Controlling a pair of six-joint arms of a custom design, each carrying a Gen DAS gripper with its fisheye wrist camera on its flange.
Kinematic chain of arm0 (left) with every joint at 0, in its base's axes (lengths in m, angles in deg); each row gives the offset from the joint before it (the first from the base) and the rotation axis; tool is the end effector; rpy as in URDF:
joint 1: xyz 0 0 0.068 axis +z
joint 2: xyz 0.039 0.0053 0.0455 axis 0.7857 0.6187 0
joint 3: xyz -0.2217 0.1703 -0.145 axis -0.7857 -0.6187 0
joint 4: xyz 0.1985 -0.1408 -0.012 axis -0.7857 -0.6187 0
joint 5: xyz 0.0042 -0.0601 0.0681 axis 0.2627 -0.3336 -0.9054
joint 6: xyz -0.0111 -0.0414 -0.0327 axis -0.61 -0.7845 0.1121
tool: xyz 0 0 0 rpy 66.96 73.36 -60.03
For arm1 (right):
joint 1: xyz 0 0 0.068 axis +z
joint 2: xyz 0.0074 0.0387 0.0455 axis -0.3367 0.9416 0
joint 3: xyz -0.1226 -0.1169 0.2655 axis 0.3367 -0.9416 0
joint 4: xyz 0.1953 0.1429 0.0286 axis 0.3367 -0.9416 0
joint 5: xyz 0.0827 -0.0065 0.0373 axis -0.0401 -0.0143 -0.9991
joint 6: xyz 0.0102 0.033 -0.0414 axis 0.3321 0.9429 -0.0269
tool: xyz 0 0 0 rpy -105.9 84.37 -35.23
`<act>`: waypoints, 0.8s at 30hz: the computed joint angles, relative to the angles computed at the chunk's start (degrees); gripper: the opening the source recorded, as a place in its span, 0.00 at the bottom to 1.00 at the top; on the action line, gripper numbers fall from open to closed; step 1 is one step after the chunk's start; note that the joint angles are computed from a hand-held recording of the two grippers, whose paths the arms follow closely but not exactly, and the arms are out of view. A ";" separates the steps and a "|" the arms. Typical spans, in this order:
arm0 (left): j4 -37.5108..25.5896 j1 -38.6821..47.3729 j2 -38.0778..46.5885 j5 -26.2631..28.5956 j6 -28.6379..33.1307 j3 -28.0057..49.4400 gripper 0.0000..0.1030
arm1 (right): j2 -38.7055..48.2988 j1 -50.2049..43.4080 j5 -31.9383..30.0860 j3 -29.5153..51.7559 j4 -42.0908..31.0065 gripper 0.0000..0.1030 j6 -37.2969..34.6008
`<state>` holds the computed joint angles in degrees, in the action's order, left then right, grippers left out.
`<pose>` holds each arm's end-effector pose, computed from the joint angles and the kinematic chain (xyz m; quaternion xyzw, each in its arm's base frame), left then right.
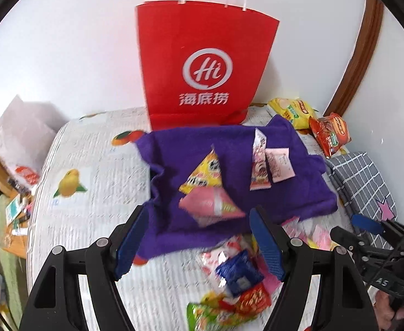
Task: Organize snacks
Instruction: 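Grasp the pink peach candy packet with the right tool while the left reaches the pile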
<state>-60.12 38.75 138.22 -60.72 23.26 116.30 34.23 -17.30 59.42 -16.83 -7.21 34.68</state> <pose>0.3846 -0.0978 0.2129 0.2584 0.9164 -0.1134 0.2839 0.2629 0.0056 0.1623 0.2271 0.9379 -0.0048 0.2621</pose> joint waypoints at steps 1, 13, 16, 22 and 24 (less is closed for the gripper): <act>0.04 0.57 -0.40 0.18 0.05 -0.77 0.72 | 0.38 -0.04 0.20 -0.97 0.67 0.59 0.63; 5.70 5.41 -4.10 2.16 2.12 -13.40 0.72 | 6.75 -9.21 -11.06 -18.10 22.65 0.48 9.35; 6.40 5.45 -3.48 2.01 2.62 -14.46 0.72 | 8.29 -10.34 -12.04 -20.03 28.18 0.48 11.82; 6.72 6.30 -2.53 2.92 3.21 -14.88 0.72 | 12.80 -12.48 -14.00 -17.71 30.92 0.44 14.06; 6.63 6.66 -2.22 3.04 3.21 -14.60 0.72 | 14.09 -13.25 -14.87 -16.20 30.53 0.43 14.22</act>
<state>-53.49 45.41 136.00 -57.68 26.47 101.70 48.31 -30.55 44.55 -33.04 23.32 48.90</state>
